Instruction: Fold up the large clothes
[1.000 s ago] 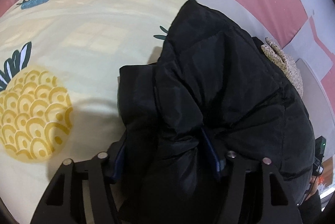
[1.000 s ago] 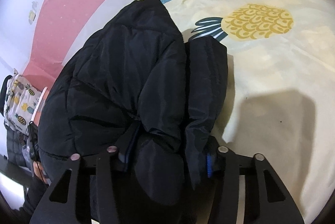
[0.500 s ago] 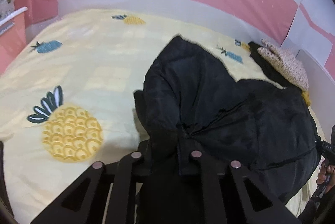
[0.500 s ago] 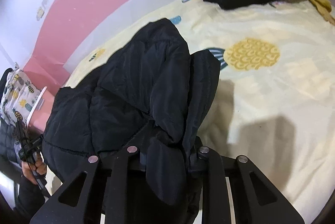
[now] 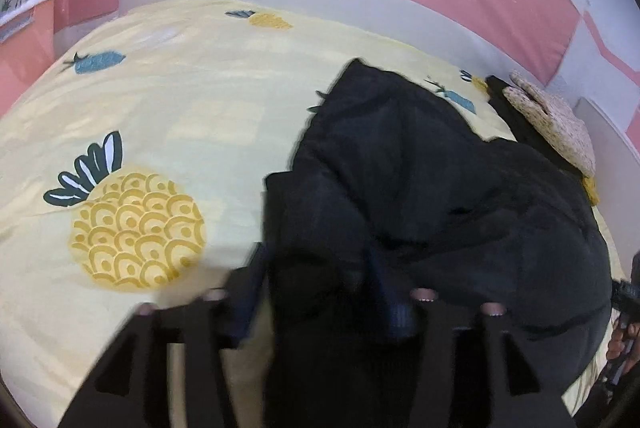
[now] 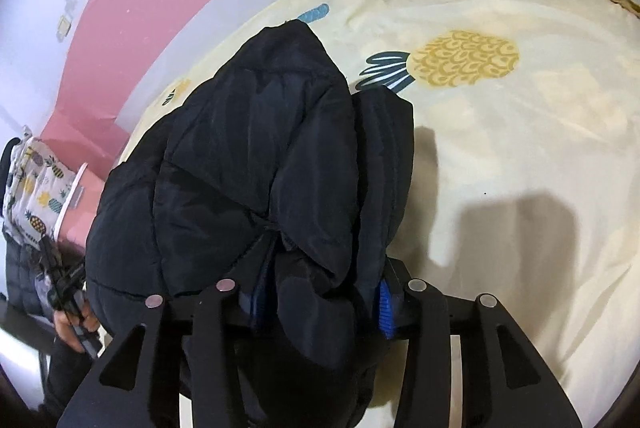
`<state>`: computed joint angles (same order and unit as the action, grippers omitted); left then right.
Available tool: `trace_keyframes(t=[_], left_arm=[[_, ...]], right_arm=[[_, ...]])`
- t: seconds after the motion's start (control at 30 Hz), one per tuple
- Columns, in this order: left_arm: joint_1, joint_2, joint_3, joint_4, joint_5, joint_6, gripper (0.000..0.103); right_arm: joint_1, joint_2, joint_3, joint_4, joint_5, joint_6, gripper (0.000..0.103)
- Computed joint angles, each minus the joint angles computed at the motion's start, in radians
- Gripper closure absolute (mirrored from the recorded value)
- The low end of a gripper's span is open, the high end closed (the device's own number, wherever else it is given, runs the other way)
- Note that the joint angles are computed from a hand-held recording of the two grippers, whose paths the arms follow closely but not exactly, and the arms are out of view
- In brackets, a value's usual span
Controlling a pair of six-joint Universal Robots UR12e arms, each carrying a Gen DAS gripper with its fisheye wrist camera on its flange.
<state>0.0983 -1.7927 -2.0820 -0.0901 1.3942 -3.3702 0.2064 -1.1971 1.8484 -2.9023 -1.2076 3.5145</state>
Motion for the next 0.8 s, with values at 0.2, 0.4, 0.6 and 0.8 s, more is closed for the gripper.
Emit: trace_keyframes(t=[0.2,0.4,0.6,0.8], left_arm=[[0.080,-0.055,-0.003,0.000,-0.284,-0.085,0.022],[0.064,-0.095,0.047,-0.043,-0.346,-0.026,0.023],[0.065,-0.105,0.048,-0.013,-0.360,-0.006,0.046],[0.045,-0.039,0.009,-0.007,-0.239,0.024,0.074]], right_arm=[[-0.009,0.019,-0.012,0.008,0.022,-0.011,0.049],[-0.019,0.049,-0.025,-0.004,0.060,0.008,0.043],[-0.019,0.069,-0.051,0.020,0.082,-0.020,0.054],[0.007,0.060,-0.067,0.020,0.028,-0.057,0.076]])
